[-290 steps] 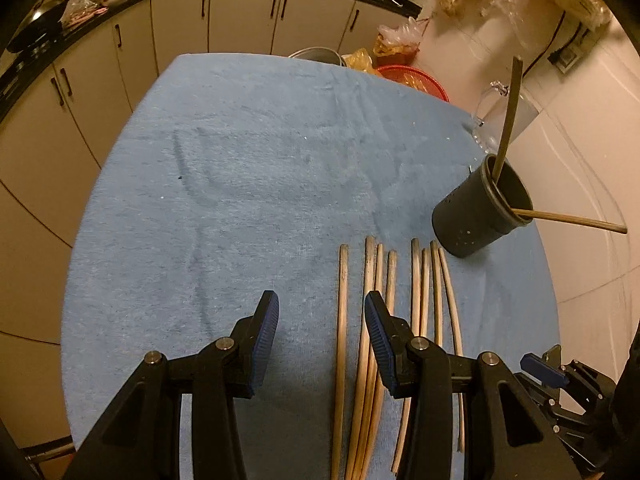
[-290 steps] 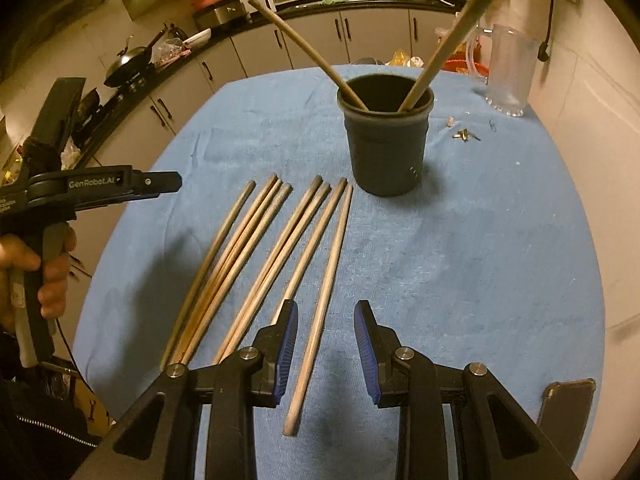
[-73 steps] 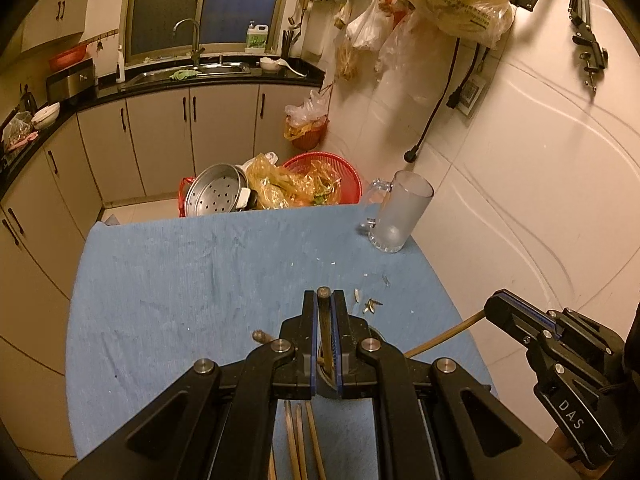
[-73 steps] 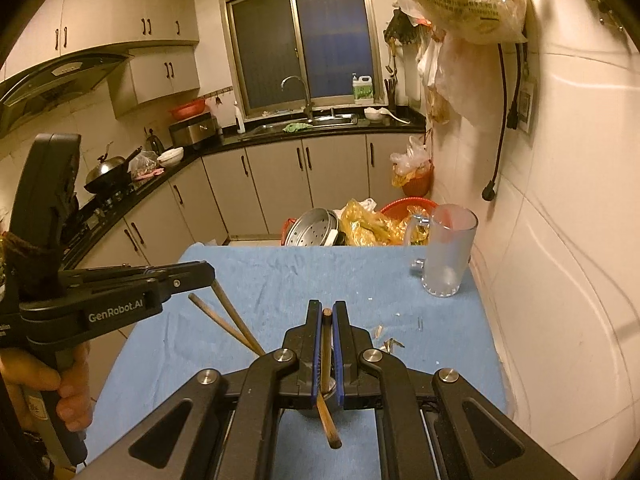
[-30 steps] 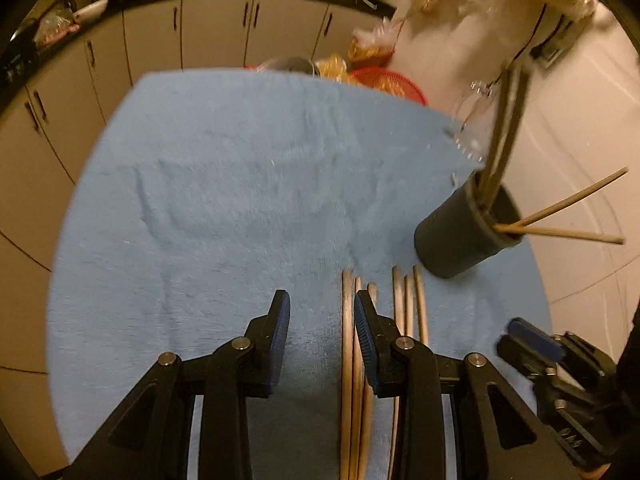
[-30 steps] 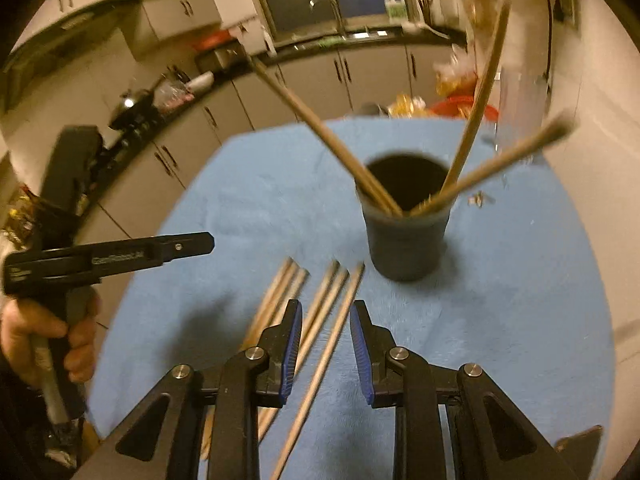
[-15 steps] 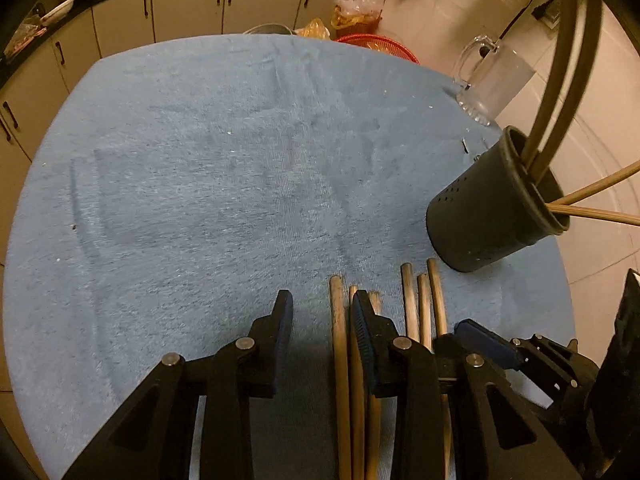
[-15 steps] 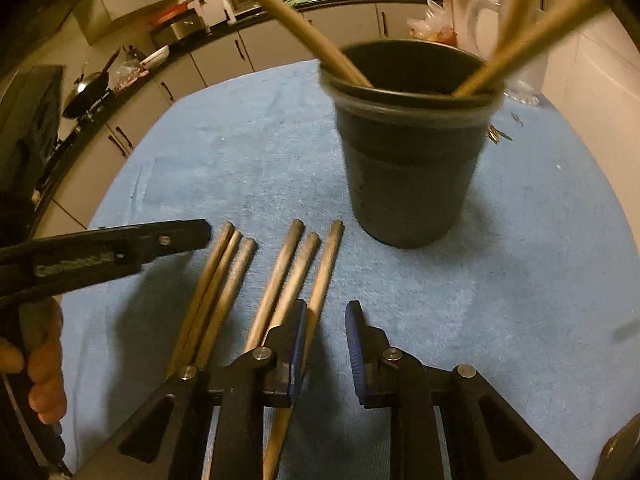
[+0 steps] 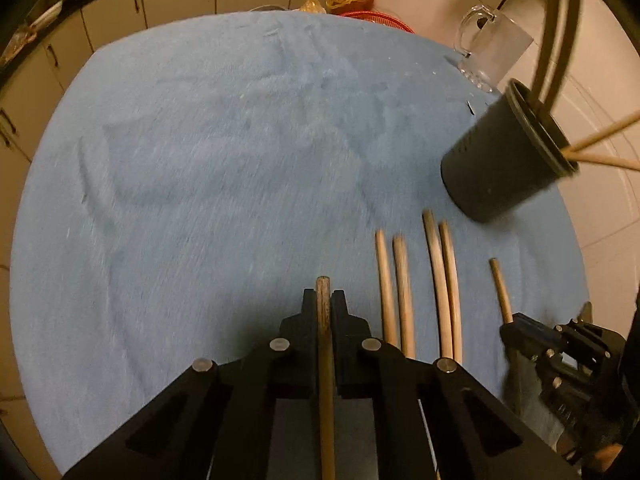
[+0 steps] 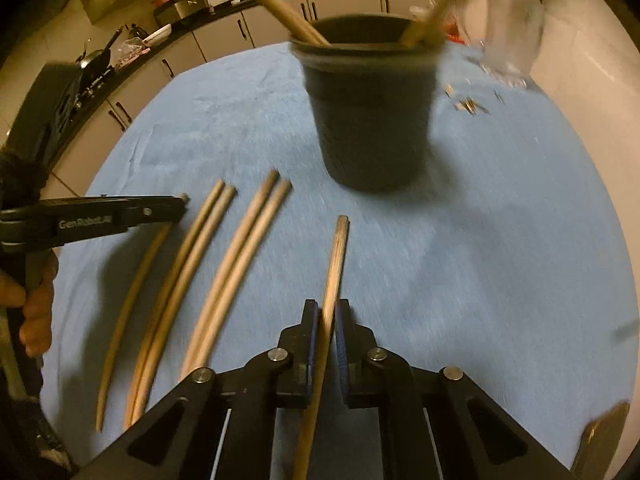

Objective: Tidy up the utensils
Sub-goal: 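Lower the left tool and grasp a wooden chopstick while the right tool grasps another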

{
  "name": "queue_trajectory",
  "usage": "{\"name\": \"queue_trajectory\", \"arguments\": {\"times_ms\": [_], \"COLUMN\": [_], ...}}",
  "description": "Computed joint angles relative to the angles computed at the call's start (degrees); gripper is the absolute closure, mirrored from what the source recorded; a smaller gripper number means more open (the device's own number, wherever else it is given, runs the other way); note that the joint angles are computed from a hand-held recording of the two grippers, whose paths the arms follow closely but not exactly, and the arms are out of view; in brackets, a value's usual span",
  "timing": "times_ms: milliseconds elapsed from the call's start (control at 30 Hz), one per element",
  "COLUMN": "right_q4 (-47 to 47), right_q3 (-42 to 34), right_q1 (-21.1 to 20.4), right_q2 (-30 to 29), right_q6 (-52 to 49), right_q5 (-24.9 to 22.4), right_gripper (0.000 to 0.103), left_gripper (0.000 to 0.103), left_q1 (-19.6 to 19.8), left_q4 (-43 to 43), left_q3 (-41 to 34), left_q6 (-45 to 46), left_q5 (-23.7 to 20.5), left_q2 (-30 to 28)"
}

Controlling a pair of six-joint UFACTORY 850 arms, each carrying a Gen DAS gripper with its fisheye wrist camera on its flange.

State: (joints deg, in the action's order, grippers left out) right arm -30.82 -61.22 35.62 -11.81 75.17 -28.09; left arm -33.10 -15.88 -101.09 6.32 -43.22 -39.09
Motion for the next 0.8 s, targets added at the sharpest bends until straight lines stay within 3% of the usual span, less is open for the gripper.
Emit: {"name": "queue_trajectory", "arguments": {"times_ms": [200,567,800], "right_q4": [2.3,1.5,-4.1], "right_q3": [5.0,-1.0,-3.9], "right_q1": [0.8,-3.1,-2.8], "right_q2": [4.4,-0.2,-3.7], "right_q6": [0.4,-2.8,1.3], "right_q5": [1.9,-1.1,-1.1], "right_gripper": [0.092,0.090,0.091], "left_gripper": [0.096,0.096,0.096], "left_q1": [1.3,1.1,-0.3], "left_q4": [-4.8,-3.2,0.7], "left_q3": [5.9,3.2,0.6], "left_q6": [2.0,-1.8,-5.9], "left_q5": [1.5,0.4,-0.9], "left_q2": [3.6,1.8,0.3]}}
